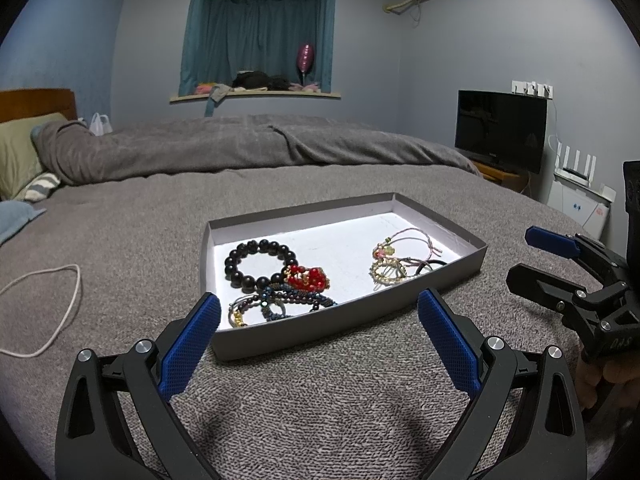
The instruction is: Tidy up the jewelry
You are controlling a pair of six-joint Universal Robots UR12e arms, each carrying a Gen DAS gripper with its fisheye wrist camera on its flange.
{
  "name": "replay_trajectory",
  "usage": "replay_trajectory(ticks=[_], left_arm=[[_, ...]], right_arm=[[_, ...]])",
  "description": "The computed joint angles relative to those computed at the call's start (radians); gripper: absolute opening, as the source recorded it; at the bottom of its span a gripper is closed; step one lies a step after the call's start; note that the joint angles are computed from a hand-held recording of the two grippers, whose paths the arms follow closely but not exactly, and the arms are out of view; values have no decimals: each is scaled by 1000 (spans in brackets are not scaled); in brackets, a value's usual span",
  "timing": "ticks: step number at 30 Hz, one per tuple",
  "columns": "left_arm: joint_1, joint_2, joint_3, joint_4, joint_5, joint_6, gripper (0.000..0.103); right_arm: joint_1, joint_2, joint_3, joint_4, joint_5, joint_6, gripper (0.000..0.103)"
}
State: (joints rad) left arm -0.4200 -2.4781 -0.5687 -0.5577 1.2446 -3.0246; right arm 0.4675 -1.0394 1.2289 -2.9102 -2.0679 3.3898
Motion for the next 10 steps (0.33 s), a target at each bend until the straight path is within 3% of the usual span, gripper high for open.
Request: replay_trajectory(ticks=[10], left_arm=[[1,-5,15,-28,2,-13,98]], right_arm=[[-4,-6,6,4,10,29,96]])
